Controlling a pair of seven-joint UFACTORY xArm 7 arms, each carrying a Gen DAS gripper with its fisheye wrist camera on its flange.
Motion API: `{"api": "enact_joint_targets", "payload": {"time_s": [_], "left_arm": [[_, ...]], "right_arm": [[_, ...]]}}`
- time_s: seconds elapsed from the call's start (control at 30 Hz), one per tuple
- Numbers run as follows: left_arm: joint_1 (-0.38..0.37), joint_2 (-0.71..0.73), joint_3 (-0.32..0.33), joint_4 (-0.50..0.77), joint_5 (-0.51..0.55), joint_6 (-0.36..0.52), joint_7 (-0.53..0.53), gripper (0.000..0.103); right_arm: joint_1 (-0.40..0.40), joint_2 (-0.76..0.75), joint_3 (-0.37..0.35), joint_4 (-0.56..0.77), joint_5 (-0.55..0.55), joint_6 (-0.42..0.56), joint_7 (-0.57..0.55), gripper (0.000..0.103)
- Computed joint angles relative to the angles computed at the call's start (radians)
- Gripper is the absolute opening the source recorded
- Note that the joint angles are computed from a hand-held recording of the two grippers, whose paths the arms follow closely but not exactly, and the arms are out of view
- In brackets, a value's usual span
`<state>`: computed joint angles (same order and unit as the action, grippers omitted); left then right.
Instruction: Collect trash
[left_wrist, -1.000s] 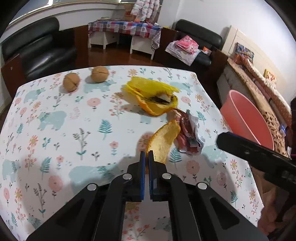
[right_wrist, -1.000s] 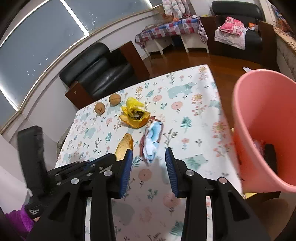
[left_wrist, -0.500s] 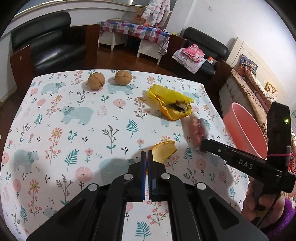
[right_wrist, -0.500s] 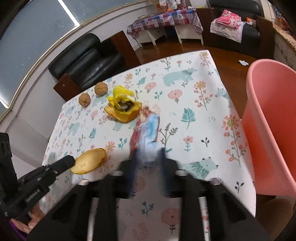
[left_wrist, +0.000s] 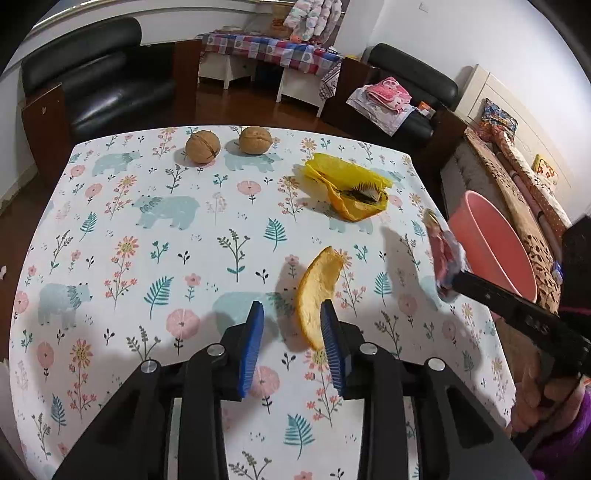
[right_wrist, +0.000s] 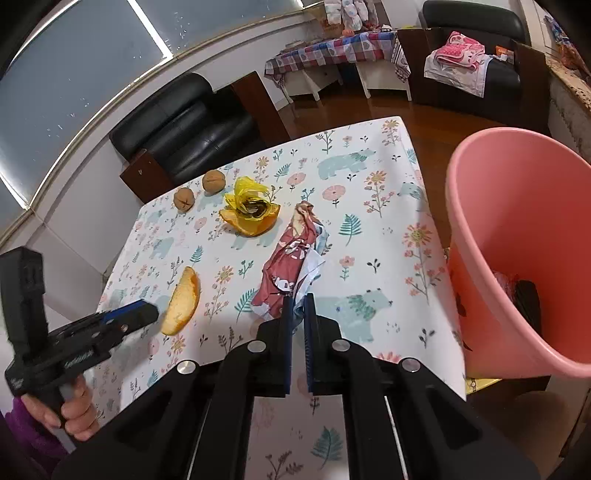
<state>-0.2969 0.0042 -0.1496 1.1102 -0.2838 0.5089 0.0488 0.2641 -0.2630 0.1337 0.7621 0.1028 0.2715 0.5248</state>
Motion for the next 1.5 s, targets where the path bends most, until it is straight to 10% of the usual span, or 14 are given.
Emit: {"api": "enact_joint_targets", "payload": {"time_s": [0.33,0.47,0.83,1.5], "left_arm": [[-0.026,0.051,-0.009,0.026,0.189,0.007,-0.151,0.028],[-0.031,0.056,-0.014,0.029,0.203,0.008,-0.157,0.005],[-0.047,0.05,-0.031,0.104,0.159,0.019,-0.12,0.004],[-0.226,0.308,-0.096,0.532,0.188,0.129,-0.083,0.004]], "right_arm": [[0.0,-0.061,-0.005,-0.047,-0.007,-0.042,0.0,0.006],[0.006,-0.068,-0.014,-0.054,0.003,-0.049,-0.016,0.006],[-0.007,-0.133,-0.035,-0.114,0.032,-0.105,-0.024,0.006],[-0.314,-0.436,0.01,-0.295,-0.148,0.01,0.169,0.006]]}}
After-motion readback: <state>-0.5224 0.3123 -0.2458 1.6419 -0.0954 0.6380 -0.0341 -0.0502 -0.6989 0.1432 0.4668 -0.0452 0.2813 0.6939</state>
